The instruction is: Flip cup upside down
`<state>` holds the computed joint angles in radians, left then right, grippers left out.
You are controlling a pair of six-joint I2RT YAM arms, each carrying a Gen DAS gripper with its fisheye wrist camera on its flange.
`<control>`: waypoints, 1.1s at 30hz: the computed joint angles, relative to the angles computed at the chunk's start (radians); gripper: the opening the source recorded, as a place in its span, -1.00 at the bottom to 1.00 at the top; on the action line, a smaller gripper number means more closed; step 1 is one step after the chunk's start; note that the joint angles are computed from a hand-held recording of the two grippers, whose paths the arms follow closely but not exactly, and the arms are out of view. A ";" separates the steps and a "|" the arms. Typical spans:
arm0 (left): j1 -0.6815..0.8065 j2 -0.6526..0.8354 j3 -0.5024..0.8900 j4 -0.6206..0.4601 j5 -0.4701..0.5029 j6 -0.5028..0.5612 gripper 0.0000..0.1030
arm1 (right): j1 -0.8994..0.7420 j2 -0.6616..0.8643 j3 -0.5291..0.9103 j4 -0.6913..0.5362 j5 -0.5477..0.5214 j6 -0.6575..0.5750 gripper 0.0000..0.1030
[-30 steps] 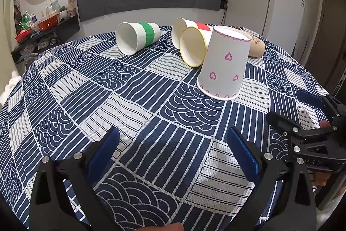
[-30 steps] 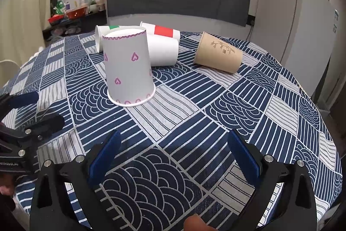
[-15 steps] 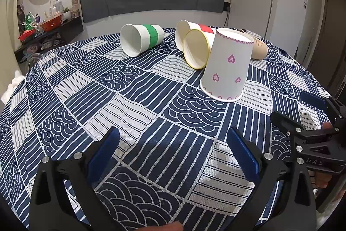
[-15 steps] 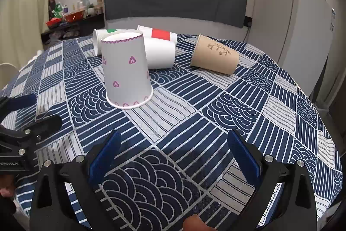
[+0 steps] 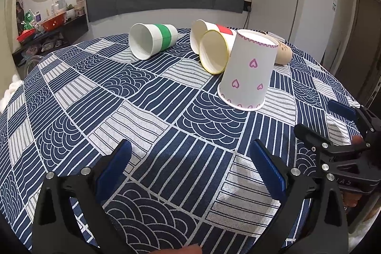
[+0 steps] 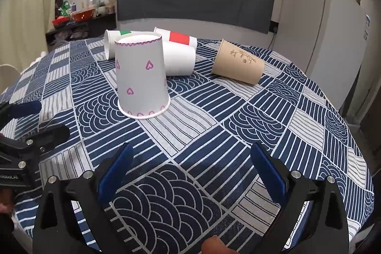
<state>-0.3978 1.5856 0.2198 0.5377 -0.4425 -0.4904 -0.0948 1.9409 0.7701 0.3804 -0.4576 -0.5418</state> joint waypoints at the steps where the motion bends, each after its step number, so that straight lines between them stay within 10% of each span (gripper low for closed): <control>1: 0.002 -0.002 -0.002 0.000 -0.001 -0.002 0.88 | 0.000 0.000 0.000 -0.001 0.000 -0.001 0.83; 33: 0.006 0.006 -0.004 0.022 0.014 0.012 0.88 | -0.001 -0.001 -0.003 0.004 -0.007 -0.005 0.83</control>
